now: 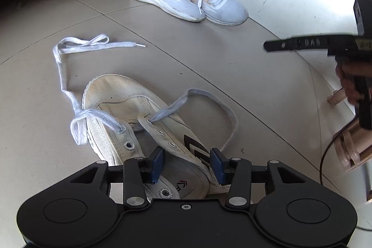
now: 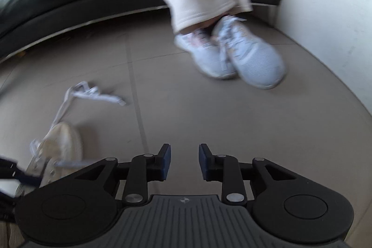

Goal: Lace up shoes with both hands

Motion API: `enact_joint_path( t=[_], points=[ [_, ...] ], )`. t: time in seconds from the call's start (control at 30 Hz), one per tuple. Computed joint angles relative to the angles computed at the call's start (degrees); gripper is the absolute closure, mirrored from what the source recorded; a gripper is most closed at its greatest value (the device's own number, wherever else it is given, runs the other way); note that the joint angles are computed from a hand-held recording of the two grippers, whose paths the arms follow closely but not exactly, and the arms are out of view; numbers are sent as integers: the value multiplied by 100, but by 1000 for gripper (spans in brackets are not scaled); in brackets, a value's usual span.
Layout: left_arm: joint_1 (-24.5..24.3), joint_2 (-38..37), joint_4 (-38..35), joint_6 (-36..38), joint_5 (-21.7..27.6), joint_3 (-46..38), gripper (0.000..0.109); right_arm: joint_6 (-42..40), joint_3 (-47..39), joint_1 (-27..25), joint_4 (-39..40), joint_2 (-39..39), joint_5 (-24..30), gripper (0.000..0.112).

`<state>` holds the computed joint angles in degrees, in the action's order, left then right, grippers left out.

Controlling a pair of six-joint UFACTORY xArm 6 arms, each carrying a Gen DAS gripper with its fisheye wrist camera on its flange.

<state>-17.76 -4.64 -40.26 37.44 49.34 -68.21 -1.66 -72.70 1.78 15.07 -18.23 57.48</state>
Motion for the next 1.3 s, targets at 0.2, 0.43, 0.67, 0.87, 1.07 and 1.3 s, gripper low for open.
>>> enact_joint_path(
  t=[0.2,0.43,0.67,0.87,1.07,1.3],
  points=[
    [72,22,-157,107,105,-31,65,-1772,87,614,388,-85,367,82],
    [101,50,-192,176,193,-79,64,-3622,-228,588,907,276,605,78],
    [122,39,-216,180,219,-74,64,-4565,-214,673,1033,416,657,81],
    [136,53,-260,218,244,-83,62,-4213,29,829,562,227,369,111],
    [120,55,-271,235,230,-73,60,-3034,310,795,-162,-25,-322,111],
    [113,85,-272,199,222,-101,59,-718,292,117,-928,-136,-1241,111]
  ],
)
